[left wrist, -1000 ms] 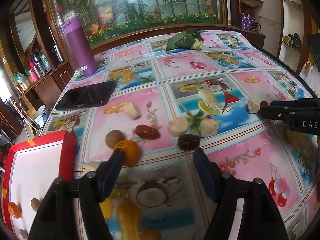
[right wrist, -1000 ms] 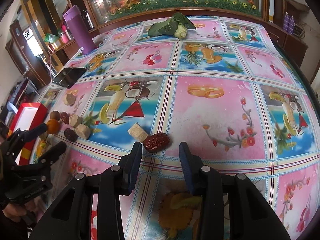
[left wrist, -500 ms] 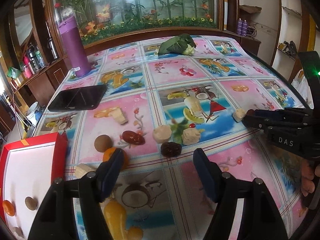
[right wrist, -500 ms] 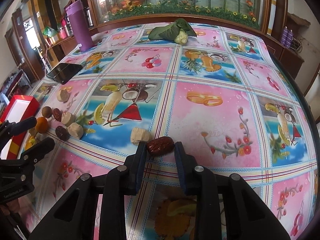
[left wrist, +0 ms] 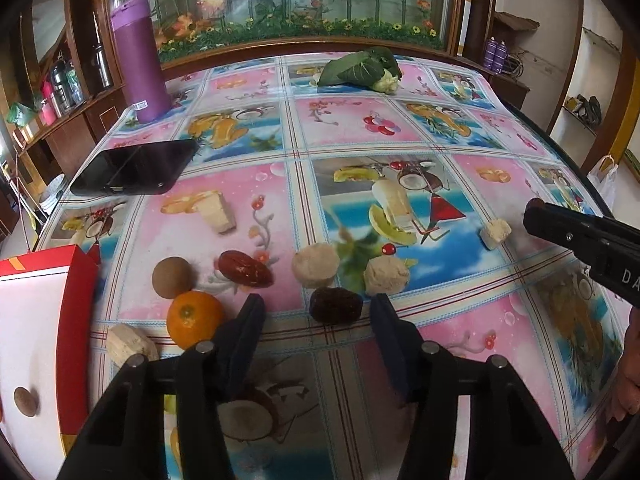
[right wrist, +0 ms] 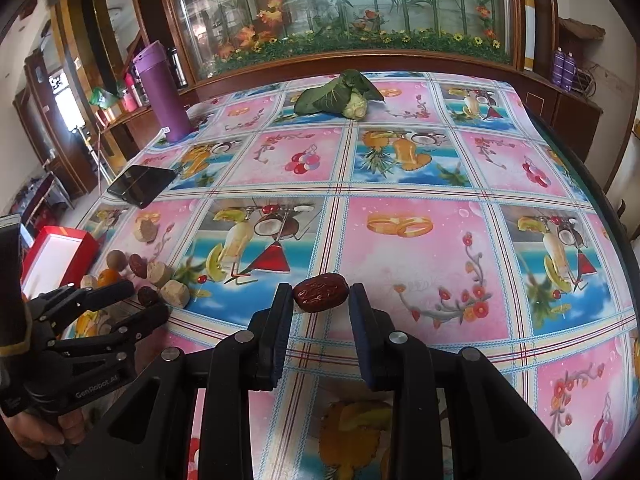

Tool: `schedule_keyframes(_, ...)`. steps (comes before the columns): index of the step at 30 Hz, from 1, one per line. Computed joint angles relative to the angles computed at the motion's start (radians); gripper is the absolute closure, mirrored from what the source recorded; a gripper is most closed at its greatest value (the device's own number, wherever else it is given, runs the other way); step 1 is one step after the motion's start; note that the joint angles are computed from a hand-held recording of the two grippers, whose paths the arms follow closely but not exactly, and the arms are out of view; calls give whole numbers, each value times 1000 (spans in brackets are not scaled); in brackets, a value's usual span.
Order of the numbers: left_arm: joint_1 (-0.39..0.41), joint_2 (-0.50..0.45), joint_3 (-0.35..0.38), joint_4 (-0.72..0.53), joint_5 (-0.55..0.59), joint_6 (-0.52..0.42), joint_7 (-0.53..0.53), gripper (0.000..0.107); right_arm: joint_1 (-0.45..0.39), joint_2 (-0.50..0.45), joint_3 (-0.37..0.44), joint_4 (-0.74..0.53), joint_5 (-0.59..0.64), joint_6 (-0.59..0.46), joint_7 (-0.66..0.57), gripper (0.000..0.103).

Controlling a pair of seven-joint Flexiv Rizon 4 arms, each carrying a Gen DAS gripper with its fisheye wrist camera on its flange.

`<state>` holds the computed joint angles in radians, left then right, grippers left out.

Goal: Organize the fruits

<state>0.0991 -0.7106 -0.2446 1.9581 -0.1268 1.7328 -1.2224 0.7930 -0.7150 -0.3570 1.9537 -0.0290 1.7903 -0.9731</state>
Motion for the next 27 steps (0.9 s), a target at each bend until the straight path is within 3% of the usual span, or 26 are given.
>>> schedule_keyframes(3, -4, -4, 5, -8, -3, 1, -4, 58, -7, 3, 9, 1, -3, -2, -2, 75)
schedule_keyframes(5, 7, -6, -9, -6, 2, 7, -2, 71, -3, 2, 5, 2, 0, -1, 0, 75)
schedule_keyframes(7, 20, -6, -25, -4, 5, 5, -1, 77, -1, 0, 3, 2, 2, 3, 0, 75)
schedule_keyframes(12, 99, 7, -108, 34, 21, 10, 5, 78, 10, -8, -8, 0, 17, 20, -3, 75)
schedule_keyframes(20, 300, 106, -242, 207, 151, 157, -65, 78, 72, -33, -57, -7, 98, 84, -21, 75)
schedule_keyframes(23, 360, 161, -232, 276, 219, 227, -113, 78, 59, -30, -10, -26, 112, 108, -32, 75)
schedule_keyframes(27, 438, 220, -192, 346, 296, 271, -173, 78, -4, -29, 145, -73, 76, 169, -74, 75)
